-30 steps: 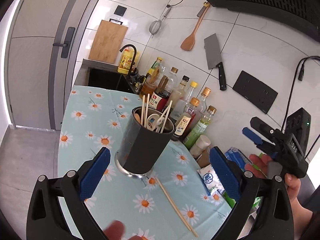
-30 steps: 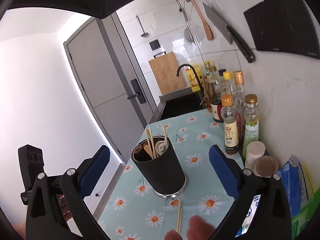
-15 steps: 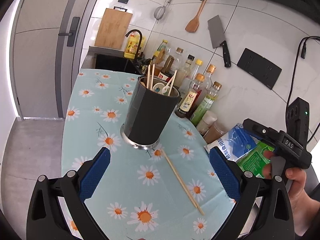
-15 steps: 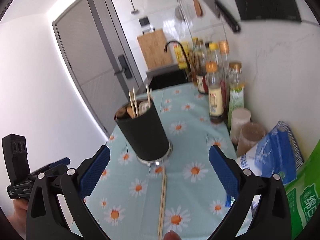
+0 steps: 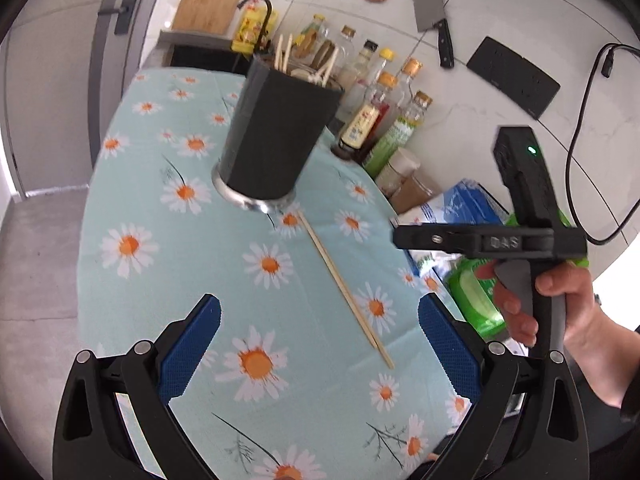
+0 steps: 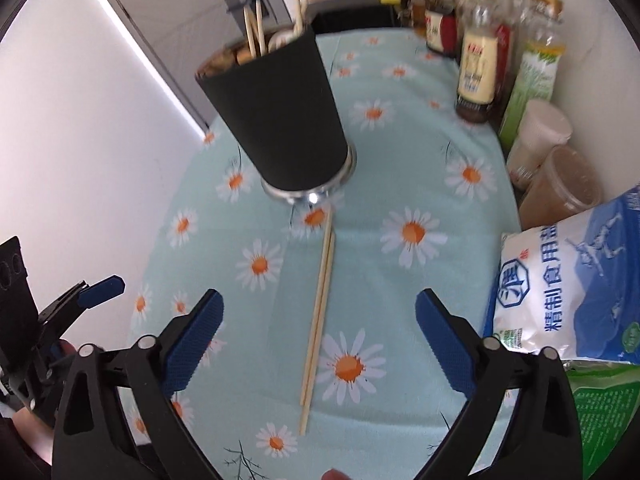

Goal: Organize utensils
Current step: 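Move both open grippers back toward the last chopsticks on the cloth, then close the right gripper on one wooden chopstick on the cloth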

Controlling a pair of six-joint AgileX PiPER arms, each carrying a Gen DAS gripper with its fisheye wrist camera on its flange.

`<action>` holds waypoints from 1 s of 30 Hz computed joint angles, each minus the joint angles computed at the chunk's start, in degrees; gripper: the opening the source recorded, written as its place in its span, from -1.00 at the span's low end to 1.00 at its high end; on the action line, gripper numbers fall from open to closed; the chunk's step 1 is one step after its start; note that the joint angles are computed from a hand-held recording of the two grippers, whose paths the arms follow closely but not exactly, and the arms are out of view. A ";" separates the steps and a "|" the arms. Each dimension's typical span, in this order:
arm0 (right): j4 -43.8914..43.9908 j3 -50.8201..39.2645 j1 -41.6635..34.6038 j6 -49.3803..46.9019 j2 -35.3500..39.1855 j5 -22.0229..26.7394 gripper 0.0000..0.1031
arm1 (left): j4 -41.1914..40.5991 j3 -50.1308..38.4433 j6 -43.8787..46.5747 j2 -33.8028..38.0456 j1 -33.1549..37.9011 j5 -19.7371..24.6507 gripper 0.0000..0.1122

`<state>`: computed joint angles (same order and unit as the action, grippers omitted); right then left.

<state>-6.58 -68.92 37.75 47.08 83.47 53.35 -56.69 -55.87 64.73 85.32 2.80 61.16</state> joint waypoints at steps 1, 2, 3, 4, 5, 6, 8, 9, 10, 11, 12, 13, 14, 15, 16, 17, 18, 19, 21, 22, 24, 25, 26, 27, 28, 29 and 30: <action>2.66 -0.48 -1.14 -2.56 1.16 0.11 0.61 | -0.01 0.33 0.18 0.29 0.02 0.33 0.72; 4.18 -0.78 -2.06 -3.99 2.09 0.43 0.59 | 0.02 0.86 0.51 0.55 -0.08 0.41 0.72; 5.60 -1.86 -2.92 -5.13 3.68 1.80 0.54 | 0.12 1.10 0.64 0.76 -0.27 0.49 0.72; 7.32 -2.59 -3.87 -6.60 5.01 2.42 0.47 | 0.08 1.70 1.19 1.04 -0.48 0.59 0.72; 8.55 -2.89 -4.64 -7.64 5.85 2.66 0.44 | -0.06 2.17 1.52 1.01 -0.59 0.62 0.72; 10.40 -3.66 -5.63 -9.04 7.31 3.40 0.40 | -0.10 2.52 1.69 1.10 -0.72 0.64 0.72; 14.30 -5.09 -7.51 -12.16 10.28 4.91 0.37 | -0.52 3.94 2.00 0.54 -0.91 -0.09 0.72; 15.91 -5.95 -8.37 -13.26 11.86 5.64 0.23 | -0.79 4.72 2.30 0.18 -0.96 -0.49 0.72; 16.30 -6.89 -8.64 -13.32 12.96 6.51 0.09 | -0.70 5.22 2.32 -0.01 -1.12 -0.68 0.72; 17.12 -8.13 -9.06 -13.84 14.56 7.72 0.04 | -0.74 5.69 2.48 -0.06 -1.10 -0.54 0.72; 17.67 -9.24 -9.39 -14.33 15.67 8.59 -0.07 | -0.93 5.97 2.59 -0.04 -1.06 -0.37 0.72; 17.86 -10.35 -9.55 -14.37 16.68 9.46 -0.16 | -1.24 6.42 2.80 -0.03 -0.92 -0.26 0.72; 17.48 -11.60 -9.51 -13.92 17.75 10.54 -0.21 | -1.35 6.69 2.85 0.05 -0.87 -0.19 0.72; 17.17 -12.56 -9.42 -13.78 18.46 11.41 -0.31 | -1.28 7.00 3.00 0.06 -0.65 0.07 0.72; 16.76 -13.26 -9.35 -13.59 18.88 12.20 -0.43 | -1.05 7.08 2.93 0.20 -0.73 0.17 0.72; 16.26 -14.14 -9.26 -13.31 19.51 12.88 -0.49 | -0.93 7.25 2.98 0.20 -0.72 0.10 0.72; 16.16 -15.00 -9.21 -13.27 20.20 13.60 -0.61 | -0.83 7.44 3.04 0.22 -0.58 0.13 0.72; 16.14 -15.62 -9.18 -13.39 20.81 14.08 -0.66 | -0.83 7.53 3.16 0.27 -0.39 0.33 0.72; 16.19 -16.22 -9.14 -12.68 21.80 14.74 -0.66 | -0.73 7.77 3.37 0.32 -0.10 0.44 0.72; 16.90 -16.17 -9.30 -12.87 22.10 14.58 -0.67 | -0.52 7.84 3.22 0.44 0.04 0.23 0.72; 17.25 -16.38 -9.24 -12.70 22.40 14.31 -0.67 | -0.25 7.62 2.73 0.95 0.22 0.40 0.72; 16.95 -16.80 -9.03 -12.37 22.62 14.71 -0.67 | -0.08 7.52 2.52 1.07 0.28 0.44 0.72; 16.78 -17.19 -8.92 -12.13 22.76 15.07 -0.67 | 0.16 7.45 2.32 1.13 0.28 0.33 0.72; 16.54 -17.57 -8.74 -11.76 23.01 15.37 -0.69 | 0.45 7.31 2.13 1.21 0.29 0.32 0.72; 16.43 -18.02 -8.63 -11.59 23.29 15.72 -0.77 | 0.59 7.14 2.08 1.33 0.33 0.53 0.72; 16.48 -18.33 -8.75 -11.67 23.49 16.02 -0.85 | 0.76 6.99 1.96 1.35 0.28 0.60 0.72; 16.61 -18.24 -8.95 -11.80 23.41 16.30 -0.94 | 0.93 6.86 1.90 1.36 0.22 0.58 0.72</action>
